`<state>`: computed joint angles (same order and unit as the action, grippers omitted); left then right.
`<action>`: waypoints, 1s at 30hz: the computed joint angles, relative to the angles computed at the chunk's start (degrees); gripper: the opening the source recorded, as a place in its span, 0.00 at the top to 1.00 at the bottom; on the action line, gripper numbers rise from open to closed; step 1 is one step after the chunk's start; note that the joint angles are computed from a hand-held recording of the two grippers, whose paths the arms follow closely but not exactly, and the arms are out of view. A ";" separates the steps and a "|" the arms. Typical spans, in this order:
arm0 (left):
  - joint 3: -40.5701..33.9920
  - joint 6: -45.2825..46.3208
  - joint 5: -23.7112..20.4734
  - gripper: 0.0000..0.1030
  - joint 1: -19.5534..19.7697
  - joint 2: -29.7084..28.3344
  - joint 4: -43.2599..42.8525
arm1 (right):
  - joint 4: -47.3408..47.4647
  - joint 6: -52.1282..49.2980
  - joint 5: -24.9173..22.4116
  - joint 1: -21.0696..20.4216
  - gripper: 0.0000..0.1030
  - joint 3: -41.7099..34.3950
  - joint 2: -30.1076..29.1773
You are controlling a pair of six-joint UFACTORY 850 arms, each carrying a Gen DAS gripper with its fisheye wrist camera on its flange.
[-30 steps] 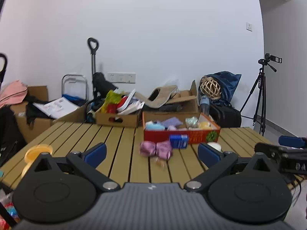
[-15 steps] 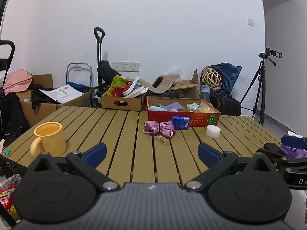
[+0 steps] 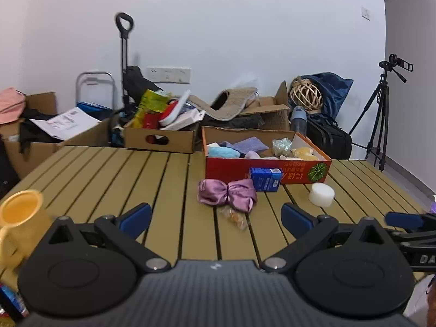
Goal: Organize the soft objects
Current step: 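Withdraw both grippers from the box back over the table, then close the left gripper on the pink satin bow while the right grasps it too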
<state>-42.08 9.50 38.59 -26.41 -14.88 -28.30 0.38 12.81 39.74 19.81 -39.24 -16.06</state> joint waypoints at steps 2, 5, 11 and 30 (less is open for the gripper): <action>-3.86 -4.13 -1.83 0.00 2.62 -3.37 6.12 | -2.72 2.42 -2.52 -1.13 0.15 -5.62 -4.57; -11.97 -15.97 -6.55 0.08 7.58 -10.25 21.04 | -7.97 7.59 -6.16 -2.36 0.20 -14.62 -11.49; -29.24 -32.56 -16.38 0.22 12.26 -24.29 36.21 | -24.95 27.39 -15.20 -3.65 0.28 -35.67 -26.72; -33.33 -49.54 -16.49 0.80 13.34 -27.26 53.39 | -43.16 40.75 -13.67 -3.54 0.84 -46.33 -34.23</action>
